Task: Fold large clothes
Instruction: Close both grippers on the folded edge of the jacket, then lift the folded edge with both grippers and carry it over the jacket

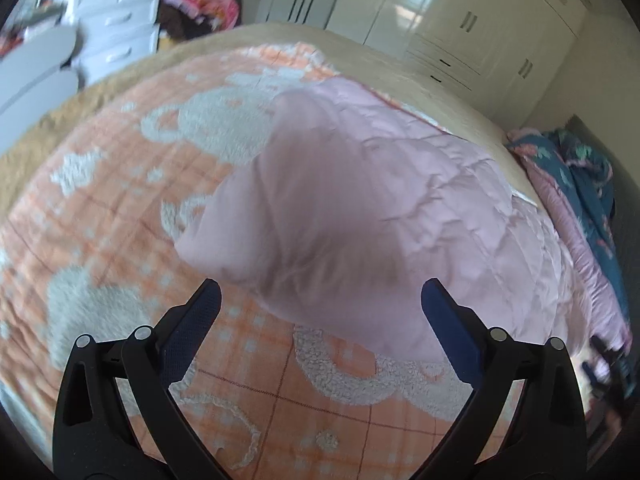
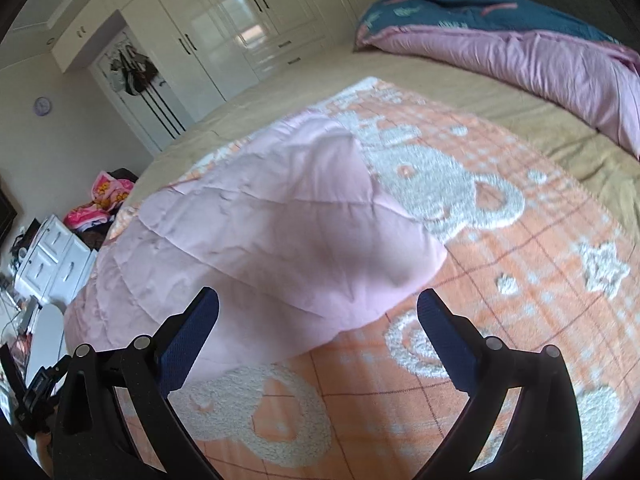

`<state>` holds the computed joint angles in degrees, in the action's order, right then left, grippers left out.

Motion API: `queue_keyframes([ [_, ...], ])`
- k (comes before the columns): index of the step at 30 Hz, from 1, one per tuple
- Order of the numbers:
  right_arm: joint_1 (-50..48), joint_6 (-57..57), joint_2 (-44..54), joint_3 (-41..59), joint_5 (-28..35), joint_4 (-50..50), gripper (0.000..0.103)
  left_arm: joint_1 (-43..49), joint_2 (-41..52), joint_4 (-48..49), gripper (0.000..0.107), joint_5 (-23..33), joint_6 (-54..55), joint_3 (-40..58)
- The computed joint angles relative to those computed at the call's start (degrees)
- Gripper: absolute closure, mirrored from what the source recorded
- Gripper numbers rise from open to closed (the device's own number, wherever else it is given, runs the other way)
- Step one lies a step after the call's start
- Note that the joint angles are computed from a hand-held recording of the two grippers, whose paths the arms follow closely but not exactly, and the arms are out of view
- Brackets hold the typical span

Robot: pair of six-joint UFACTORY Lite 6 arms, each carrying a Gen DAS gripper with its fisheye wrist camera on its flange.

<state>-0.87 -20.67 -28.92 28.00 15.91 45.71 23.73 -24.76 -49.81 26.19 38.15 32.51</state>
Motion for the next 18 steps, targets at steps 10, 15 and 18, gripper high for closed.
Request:
queue_keyframes([
  [10, -4.49, -22.79, 8.9, -0.36, 1.58, 23.83, 0.004, 11.52, 14.97, -24.54, 0.013, 15.25, 20.21, 1.66],
  [15, -5.65, -29.93, 13.13, 1.38, 3.36, 31.63, 0.004, 10.74, 18.09, -28.32, 0.013, 15.35, 21.57, 2.38],
  [18, -6.26, -34.68, 16.22, 2.89, 5.02, 36.88, 0.004, 10.77, 20.88, -30.23, 0.013, 16.0, 21.74, 3.65],
])
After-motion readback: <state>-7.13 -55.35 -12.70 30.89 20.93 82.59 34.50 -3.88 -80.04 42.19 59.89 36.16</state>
